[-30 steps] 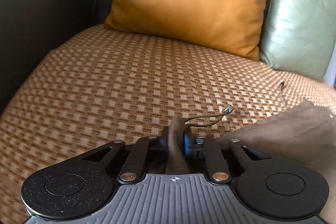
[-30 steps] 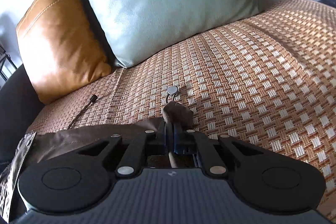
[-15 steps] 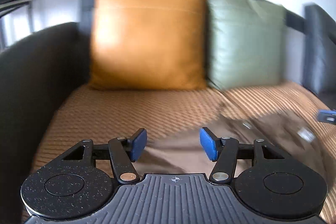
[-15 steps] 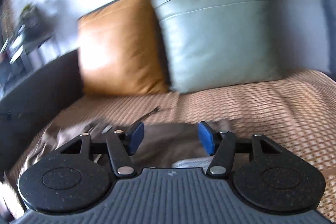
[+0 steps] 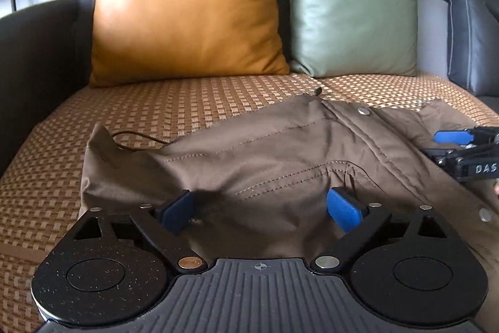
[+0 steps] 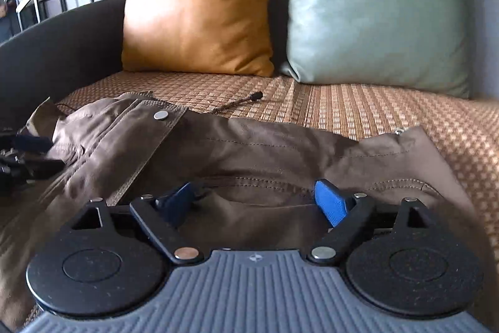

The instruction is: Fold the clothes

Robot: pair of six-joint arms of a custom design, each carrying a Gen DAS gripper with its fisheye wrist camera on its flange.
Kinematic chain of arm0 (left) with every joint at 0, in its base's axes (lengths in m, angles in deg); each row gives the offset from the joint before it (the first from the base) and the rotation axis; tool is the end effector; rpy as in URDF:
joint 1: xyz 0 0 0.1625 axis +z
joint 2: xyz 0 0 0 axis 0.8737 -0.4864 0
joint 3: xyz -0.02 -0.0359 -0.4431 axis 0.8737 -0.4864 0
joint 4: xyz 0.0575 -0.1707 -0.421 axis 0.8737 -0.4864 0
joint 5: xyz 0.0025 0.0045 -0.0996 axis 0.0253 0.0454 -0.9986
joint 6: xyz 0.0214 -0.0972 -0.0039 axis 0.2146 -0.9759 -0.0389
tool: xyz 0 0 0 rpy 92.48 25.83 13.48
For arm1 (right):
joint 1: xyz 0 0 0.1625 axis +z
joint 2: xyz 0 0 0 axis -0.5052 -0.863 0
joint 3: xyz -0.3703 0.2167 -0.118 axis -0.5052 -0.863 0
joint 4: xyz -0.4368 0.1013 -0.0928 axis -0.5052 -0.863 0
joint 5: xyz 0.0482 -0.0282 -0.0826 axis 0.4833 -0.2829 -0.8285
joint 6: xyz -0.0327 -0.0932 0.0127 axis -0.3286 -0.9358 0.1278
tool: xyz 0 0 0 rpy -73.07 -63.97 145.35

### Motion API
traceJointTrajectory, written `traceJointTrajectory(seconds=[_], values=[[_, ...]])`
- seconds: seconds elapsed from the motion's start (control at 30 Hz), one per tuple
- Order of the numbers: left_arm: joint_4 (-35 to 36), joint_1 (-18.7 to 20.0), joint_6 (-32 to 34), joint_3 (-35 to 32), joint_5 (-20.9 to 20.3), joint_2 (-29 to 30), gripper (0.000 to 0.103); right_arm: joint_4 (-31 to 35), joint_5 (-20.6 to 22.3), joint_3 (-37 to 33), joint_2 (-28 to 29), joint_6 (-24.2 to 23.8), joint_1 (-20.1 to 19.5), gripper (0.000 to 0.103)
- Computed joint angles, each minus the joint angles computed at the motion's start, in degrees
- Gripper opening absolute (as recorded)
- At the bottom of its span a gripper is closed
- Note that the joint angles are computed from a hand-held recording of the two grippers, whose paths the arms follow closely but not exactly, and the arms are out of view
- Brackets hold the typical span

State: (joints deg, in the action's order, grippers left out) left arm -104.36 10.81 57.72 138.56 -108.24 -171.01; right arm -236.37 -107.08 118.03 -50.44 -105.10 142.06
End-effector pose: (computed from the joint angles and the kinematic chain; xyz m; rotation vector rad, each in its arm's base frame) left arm 0.0209 -0.5212 0.3234 0.7425 2.3015 -0.8965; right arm 0.2892 -0.5016 -0.0040 0.6837 -2.3521 0.9917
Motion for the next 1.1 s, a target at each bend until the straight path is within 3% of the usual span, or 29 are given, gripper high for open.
traceJointTrajectory(seconds=[0.1,0.17,0.33,0.37,0.5,0.63,0.73,0.8,0.9,0.93,1.0,1.1], values=[[6.2,-1.73,-4.29,-1.2,3.29,-2.0,0.091,3.13,-0.01,0.26,-1.66,2.8,0.2,0.087],[10.38,-3.65,-8.74,-1.22,5.02,-5.15,0.087,6.7,-0.08,1.16,-4.29,6.4,0.88,0.082],[18.73,-8.86,-19.79,0.86,1.23,-15.21,0.087,2.11,9.28,13.69,-17.89,14.81,-0.04,0.086],[20.47,-10.45,-21.5,1.56,1.49,-16.44,0.087,2.72,9.44,15.26,-20.43,15.57,-0.34,0.087],[25.27,-15.29,-26.36,4.79,1.96,-19.09,0.087,9.94,12.34,21.8,-31.41,21.9,-4.7,0.087],[31.75,-19.06,-31.75,6.71,1.57,-20.74,0.087,12.47,18.68,26.08,-36.86,27.79,-11.31,0.087],[31.38,-21.64,-30.53,8.69,3.95,-19.8,0.087,15.63,24.84,27.11,-38.0,28.76,-16.18,0.087],[29.89,-21.65,-29.61,8.83,4.84,-17.91,0.087,18.38,26.02,26.63,-38.35,28.12,-17.73,0.087],[29.11,-19.32,-31.63,7.63,3.67,-14.78,0.087,20.24,32.76,26.21,-37.53,26.08,-22.05,0.087],[28.95,-18.46,-31.43,7.39,3.34,-13.87,0.087,18.28,37.42,26.77,-36.64,24.68,-24.27,0.086],[27.59,-17.01,-29.01,7.52,2.94,-12.34,0.087,15.81,42.88,26.23,-34.09,25.07,-26.66,0.079],[24.63,-16.76,-26.81,8.99,3.74,-11.28,0.09,17.21,44.96,23.64,-31.32,24.0,-26.52,0.072]])
